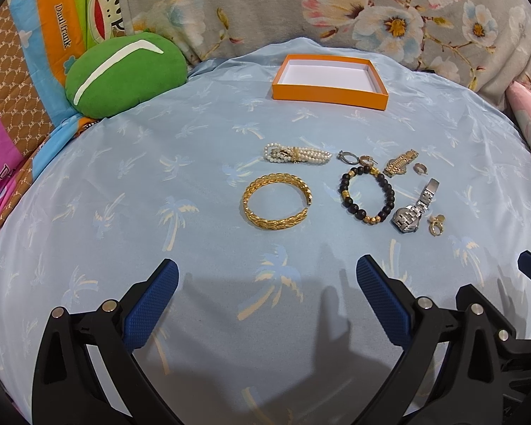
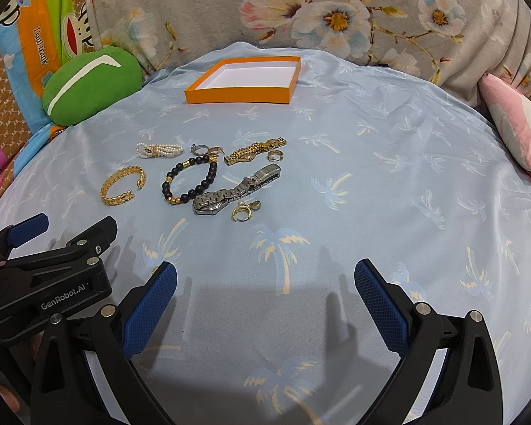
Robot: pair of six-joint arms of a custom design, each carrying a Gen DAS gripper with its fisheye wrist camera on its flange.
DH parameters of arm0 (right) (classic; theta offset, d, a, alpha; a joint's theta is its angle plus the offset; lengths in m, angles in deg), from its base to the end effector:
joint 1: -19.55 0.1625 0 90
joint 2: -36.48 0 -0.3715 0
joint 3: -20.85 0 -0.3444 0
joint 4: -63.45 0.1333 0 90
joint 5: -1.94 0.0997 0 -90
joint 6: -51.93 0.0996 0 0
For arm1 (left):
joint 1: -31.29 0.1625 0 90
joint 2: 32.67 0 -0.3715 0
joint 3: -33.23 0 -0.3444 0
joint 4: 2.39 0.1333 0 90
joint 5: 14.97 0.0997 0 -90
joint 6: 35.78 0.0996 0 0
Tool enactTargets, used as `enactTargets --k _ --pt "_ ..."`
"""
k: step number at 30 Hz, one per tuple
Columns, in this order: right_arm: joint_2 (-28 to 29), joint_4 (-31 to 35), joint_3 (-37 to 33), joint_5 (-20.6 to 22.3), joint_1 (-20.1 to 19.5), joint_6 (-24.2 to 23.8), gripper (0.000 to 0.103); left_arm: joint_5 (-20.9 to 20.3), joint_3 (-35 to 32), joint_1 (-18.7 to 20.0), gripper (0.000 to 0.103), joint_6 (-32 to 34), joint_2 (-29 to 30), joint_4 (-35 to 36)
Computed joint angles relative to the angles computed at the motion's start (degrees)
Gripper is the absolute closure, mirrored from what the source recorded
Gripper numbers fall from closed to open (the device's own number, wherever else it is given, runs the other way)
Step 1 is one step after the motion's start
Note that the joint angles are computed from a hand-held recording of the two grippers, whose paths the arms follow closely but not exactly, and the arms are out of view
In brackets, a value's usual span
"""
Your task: Organize jewelry
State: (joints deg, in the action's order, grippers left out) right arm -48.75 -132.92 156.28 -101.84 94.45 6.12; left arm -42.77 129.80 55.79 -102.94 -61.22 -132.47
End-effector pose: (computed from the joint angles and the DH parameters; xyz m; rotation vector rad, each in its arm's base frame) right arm 0.0049 -0.4024 0.2971 0.4646 -2.2503 0.9143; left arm -0.3828 -0.4177 -0.0671 0.2862 2.1157 -0.9556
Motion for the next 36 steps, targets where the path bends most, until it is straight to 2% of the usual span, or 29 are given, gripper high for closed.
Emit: enactTargets --k 6,11,15,17,20,24,26,30,32,36 --pt "-0.01 0.05 -0.11 -0.54 0.07 1.14 0.005 -0.12 2.25 0.48 0.005 -2.63 -2.30 -0.90" --pt "0.18 0.25 -0.41 -0.68 0.50 0.84 0.005 -0.67 3.67 1.06 0.005 -2.06 -3.57 -1.11" --pt "-1.84 4.35 -0.17 1.92 -0.22 1.59 0.005 -0.77 4.95 1.62 0.005 -1.58 -4.77 -1.41" --pt "-2.95 6.65 0.39 3.48 -0.55 1.66 0.010 -0.79 5.47 1.94 0.005 -2.29 -5.41 -0.88" --pt "-1.92 6.18 0.97 1.90 0.84 -0.30 0.019 -0.78 6.74 2.23 0.005 -2.38 -6.37 -1.70" --pt "-0.37 4.90 1.35 0.73 2.32 -1.58 0.023 0.42 7.99 2.24 0.005 -2.37 -7.29 -1.48" --pt "0.18 4.37 1.09 0.19 2.58 -1.70 0.023 0.41 8.13 2.70 0.005 -0.34 -7.34 -3.78" --pt "0.54 5.21 0.09 -0.24 2.52 -0.29 0.023 -0.86 5.78 4.20 0.005 8.91 -5.33 -12.61" --pt "0.57 5.66 -0.41 -0.29 2.37 0.35 0.023 -0.67 3.31 4.71 0.005 13.37 -3.32 -14.64" --pt "0.56 5.80 -0.80 -0.49 2.00 0.97 0.022 -1.77 -3.94 6.87 0.005 16.56 0.74 -9.29"
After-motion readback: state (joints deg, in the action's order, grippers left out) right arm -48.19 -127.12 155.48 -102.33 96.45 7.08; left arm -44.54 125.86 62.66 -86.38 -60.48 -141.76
